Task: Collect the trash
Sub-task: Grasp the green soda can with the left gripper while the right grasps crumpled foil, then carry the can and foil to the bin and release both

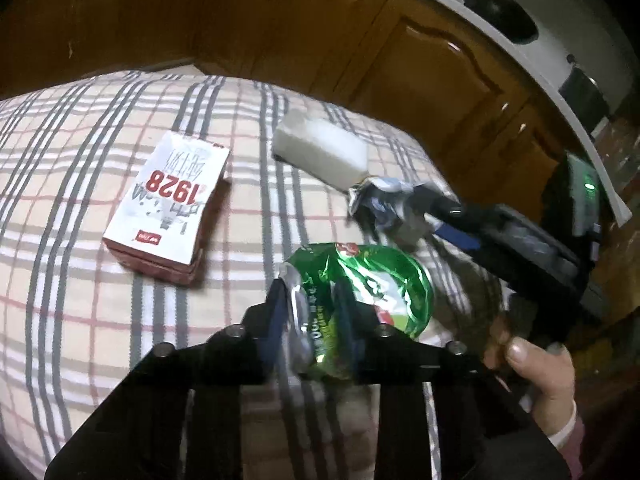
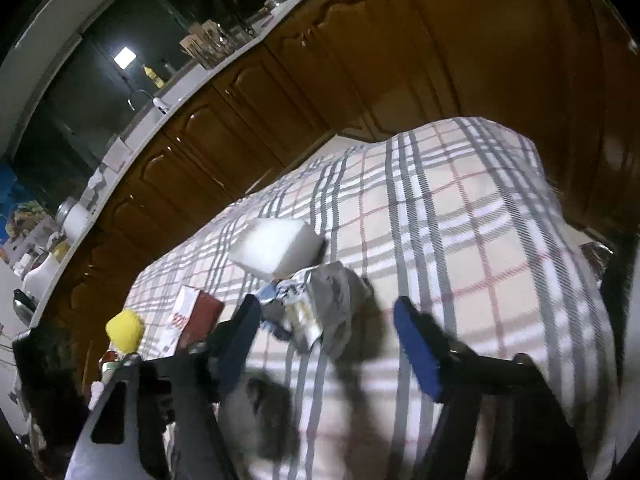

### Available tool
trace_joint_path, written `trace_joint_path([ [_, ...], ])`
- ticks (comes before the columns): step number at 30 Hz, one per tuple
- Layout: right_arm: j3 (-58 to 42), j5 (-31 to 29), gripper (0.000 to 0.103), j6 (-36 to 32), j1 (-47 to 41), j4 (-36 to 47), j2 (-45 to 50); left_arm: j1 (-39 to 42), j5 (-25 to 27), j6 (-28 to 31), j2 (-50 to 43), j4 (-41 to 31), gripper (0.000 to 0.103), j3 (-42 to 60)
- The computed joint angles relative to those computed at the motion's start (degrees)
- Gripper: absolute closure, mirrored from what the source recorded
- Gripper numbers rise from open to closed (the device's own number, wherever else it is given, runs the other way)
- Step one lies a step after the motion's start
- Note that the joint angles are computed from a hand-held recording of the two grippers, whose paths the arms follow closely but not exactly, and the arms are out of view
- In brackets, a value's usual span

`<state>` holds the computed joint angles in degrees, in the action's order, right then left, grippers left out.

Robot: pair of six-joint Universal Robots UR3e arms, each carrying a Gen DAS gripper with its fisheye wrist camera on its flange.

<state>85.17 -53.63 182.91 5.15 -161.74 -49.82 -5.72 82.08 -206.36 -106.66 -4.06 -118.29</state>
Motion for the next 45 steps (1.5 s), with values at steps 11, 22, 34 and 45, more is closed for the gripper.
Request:
trace_joint_path([
  [11,13.54,1.49,0.091,-3.22,-3.38,-6.51,-8.85,-6.89,5.98,0.79,2.99,2.03,0.091,-0.33],
  [22,40.68,11.44,0.091,-13.27,-20.8,-5.77,-32.17,-13.66,6.78,-1.61,2.83,1.93,0.092,3.6],
  [34,52.83,17.74,0.091,-30.88,-40.59,17.16,-54.65,-21.94,8.48,-2.02,-5.1,-3.44,0.093,18.88],
  [45,52.78,18.97,0.091,-41.09,-52.95,29.3,-60.51,-26.5,9.06,-1.88,-14.91,-11.75,0.093,37.51],
])
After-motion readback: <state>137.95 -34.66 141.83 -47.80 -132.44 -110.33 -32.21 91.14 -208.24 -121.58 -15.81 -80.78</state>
